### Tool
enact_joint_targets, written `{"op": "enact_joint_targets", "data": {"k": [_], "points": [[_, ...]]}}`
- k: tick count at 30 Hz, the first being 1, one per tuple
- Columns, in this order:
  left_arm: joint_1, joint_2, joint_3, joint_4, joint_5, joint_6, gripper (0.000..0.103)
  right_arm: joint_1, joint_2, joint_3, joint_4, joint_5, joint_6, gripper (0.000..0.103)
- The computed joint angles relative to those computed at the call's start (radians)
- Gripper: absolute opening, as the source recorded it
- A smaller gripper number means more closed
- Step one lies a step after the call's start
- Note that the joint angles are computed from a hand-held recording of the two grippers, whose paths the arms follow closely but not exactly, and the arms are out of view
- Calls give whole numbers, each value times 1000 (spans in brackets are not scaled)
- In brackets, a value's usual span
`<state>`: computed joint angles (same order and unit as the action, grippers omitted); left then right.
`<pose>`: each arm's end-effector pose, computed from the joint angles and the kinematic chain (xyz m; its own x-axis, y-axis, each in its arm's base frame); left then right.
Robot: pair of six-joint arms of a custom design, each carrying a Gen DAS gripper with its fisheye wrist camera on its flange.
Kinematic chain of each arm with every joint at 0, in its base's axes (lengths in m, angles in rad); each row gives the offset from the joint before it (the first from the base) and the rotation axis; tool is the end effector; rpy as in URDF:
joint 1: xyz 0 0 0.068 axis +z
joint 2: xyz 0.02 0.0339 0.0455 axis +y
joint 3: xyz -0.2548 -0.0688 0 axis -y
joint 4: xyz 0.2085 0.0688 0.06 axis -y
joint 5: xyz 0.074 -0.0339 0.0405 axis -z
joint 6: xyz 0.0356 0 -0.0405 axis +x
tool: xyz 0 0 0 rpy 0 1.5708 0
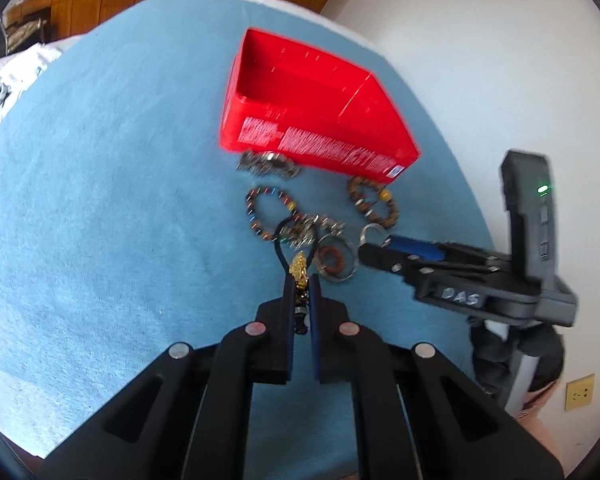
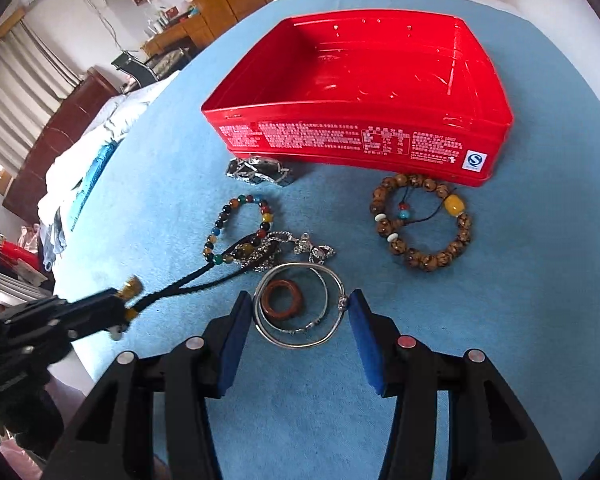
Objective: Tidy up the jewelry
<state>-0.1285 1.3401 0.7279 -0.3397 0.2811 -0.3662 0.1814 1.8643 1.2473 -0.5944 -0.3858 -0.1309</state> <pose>0.2265 -0.0392 0.2027 -0.8555 -0.2363 -0.4608 -0.0253 0.9078 -0.4187 0.3282 0.0738 0.1856 -0.8741 -0.2833 -0.3947 -0.4150 0.8578 0.3033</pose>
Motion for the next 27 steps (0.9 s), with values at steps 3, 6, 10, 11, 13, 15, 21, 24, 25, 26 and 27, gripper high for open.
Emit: {"op": "enact_joint_targets", "data": {"k": [3, 6, 10, 11, 13, 15, 21, 24, 25, 26, 27], "points": [[-6, -59, 9, -10, -7, -9, 5, -6, -15, 2, -11, -3, 2, 50], [-13, -83, 24, -16, -19, -19, 4, -14, -22, 8, -17, -2, 3, 50], [-18, -76, 59, -24, -26, -27, 4, -24, -43, 9, -19, -3, 5, 50], [-20, -76, 69, -26, -27, -27, 4, -31, -54, 5, -20, -3, 2, 50], [-22, -83, 88, -32, -29, -25, 4, -36, -61, 9, -24, -5, 1, 50], [-23, -105, 106, -41, -28, -20, 4, -38, -62, 13, -25, -5, 2, 50], [-17, -141, 125, -34, -43, -18, 4, -35, -34, 26, -26, -5, 3, 50], [18, -97, 108, -16, -35, -24, 4, -36, -4, 37, -24, 2, 8, 50], [28, -85, 104, -12, -36, -26, 4, -36, 1, 39, -25, 5, 8, 50], [42, -65, 99, -8, -41, -27, 4, -34, 14, 44, -25, 8, 9, 50], [56, -42, 100, -12, -48, -23, 4, -32, 23, 45, -26, 9, 9, 50]]}}
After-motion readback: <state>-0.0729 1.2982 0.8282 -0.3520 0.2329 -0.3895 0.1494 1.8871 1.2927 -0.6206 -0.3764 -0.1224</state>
